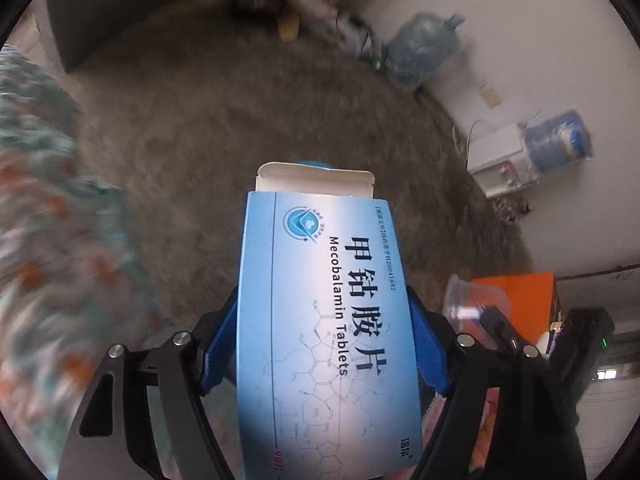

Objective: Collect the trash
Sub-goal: 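Open both tools to drop the box and cup into the wastebasket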

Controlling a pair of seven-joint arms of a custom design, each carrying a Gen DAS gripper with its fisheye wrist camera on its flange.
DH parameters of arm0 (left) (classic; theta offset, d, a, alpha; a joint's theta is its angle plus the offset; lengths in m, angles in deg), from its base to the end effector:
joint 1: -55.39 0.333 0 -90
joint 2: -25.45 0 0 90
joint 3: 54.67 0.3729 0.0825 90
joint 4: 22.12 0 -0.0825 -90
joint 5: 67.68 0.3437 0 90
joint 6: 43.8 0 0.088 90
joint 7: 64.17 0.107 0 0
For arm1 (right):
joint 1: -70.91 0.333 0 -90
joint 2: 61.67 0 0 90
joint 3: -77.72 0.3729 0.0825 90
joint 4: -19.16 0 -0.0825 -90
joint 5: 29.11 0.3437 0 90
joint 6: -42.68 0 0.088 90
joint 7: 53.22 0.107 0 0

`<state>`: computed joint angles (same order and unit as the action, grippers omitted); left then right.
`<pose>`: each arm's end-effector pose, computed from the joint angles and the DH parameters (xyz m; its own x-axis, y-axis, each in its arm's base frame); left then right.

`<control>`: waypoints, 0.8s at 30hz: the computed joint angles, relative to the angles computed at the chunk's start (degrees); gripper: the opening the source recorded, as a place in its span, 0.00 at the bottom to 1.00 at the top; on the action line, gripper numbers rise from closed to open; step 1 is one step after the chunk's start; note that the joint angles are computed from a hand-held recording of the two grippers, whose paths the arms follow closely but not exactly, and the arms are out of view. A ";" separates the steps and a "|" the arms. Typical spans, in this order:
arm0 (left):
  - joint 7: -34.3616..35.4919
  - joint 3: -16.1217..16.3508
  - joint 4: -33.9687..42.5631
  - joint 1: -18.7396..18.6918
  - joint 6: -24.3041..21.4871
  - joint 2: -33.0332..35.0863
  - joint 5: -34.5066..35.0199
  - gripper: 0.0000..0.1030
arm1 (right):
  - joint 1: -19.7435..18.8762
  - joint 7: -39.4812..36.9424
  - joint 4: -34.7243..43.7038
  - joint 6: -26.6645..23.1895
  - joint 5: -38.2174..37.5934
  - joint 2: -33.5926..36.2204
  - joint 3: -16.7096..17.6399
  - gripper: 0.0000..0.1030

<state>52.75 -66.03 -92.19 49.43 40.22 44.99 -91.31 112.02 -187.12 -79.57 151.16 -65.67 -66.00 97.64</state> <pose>0.5872 -0.2031 0.6425 -0.6574 -0.6071 0.4464 -0.7208 0.6794 -0.1374 0.2811 0.4356 0.6977 -0.7210 -0.4058 -0.5617 -0.2780 0.9119 -0.3021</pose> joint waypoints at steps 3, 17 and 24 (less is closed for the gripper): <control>-4.01 -0.45 -0.66 -4.83 4.59 2.32 5.41 0.73 | -0.44 1.02 -2.86 2.22 1.12 -1.39 -0.36 0.64; -17.18 -0.63 1.38 -6.12 10.89 9.95 5.50 0.84 | -3.05 3.53 -9.48 7.48 5.03 -4.33 0.46 0.64; -11.53 -2.03 9.66 0.08 6.88 10.03 -0.74 0.84 | -3.77 2.49 -10.04 10.44 5.15 -3.49 -0.26 0.64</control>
<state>41.22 -68.06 -82.54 49.51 47.09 55.02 -92.05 108.25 -184.64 -89.61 161.59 -60.53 -69.49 97.38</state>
